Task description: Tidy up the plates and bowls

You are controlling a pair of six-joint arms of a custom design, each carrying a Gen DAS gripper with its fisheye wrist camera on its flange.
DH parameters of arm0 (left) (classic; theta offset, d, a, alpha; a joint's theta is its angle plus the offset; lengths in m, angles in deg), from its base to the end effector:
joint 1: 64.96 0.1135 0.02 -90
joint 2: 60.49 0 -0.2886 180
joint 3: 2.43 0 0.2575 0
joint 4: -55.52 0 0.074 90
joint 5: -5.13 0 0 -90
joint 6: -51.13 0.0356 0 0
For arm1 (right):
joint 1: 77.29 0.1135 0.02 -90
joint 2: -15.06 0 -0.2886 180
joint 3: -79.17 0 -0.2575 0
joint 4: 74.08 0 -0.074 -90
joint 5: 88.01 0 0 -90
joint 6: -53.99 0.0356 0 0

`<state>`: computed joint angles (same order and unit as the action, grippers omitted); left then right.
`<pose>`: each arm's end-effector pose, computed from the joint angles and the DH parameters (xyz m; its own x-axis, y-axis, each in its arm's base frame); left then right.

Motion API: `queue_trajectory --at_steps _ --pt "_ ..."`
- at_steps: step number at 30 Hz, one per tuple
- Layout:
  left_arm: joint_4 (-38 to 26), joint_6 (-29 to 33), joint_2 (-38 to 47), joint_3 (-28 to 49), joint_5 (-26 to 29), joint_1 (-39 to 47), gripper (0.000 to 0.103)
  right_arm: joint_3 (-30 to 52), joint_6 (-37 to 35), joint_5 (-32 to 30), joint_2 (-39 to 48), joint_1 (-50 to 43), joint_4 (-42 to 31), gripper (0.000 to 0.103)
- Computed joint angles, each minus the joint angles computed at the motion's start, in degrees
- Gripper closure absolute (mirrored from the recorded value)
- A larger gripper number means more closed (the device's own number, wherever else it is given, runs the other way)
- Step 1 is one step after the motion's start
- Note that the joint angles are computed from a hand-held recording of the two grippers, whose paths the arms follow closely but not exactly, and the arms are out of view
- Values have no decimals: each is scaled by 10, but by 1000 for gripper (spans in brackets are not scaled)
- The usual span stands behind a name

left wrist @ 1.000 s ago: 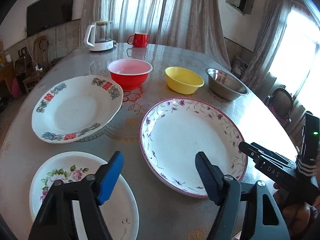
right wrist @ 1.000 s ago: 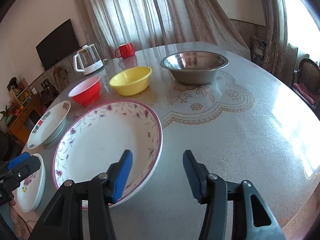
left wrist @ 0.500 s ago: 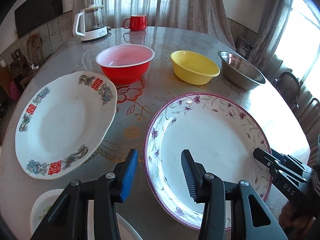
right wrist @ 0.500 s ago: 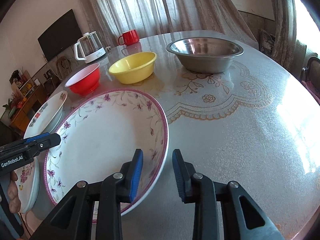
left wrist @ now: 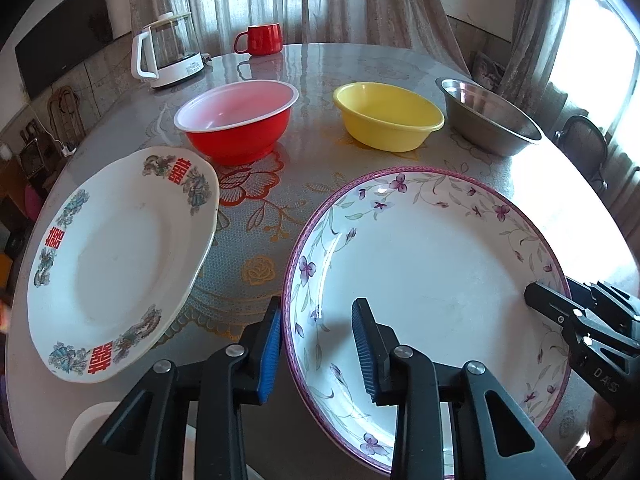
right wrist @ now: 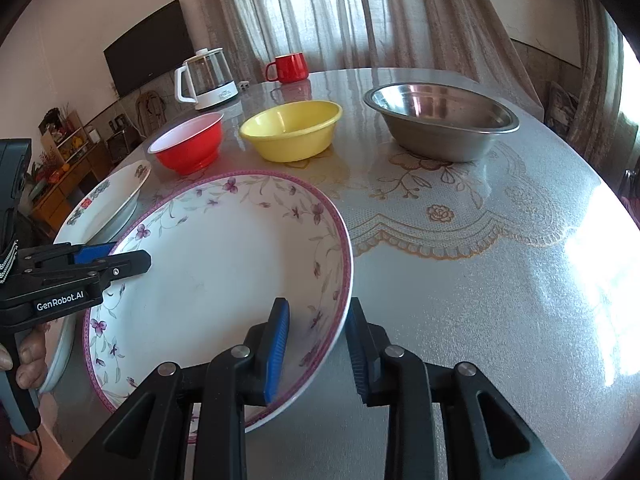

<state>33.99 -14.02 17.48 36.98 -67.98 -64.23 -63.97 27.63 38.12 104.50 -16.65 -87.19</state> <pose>0.2152 -0.0076 0.1416 -0.7307 0.3928 -0.5583 0.4846 0.8745 -0.0190 0.1242 0.1779 0.1039 -0.7225 0.1917 -0.6643 0.1406 0.9815 0.1303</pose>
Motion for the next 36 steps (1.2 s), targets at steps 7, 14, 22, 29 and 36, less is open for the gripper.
queue_trajectory --at_steps 7,14,22,29,36 --pt "-20 1 -39 -24 14 12 71 -29 -28 -24 -36 -10 26 75" --pt "-46 8 -126 -74 21 26 71 -65 10 -27 -68 9 42 75" --pt "-63 20 -204 -115 18 54 71 6 28 3 -15 43 -62 75" --pt "-45 29 -238 -143 9 54 69 13 65 15 -8 69 -78 73" --pt "-63 36 -291 -161 14 62 69 11 89 24 -7 87 -85 73"
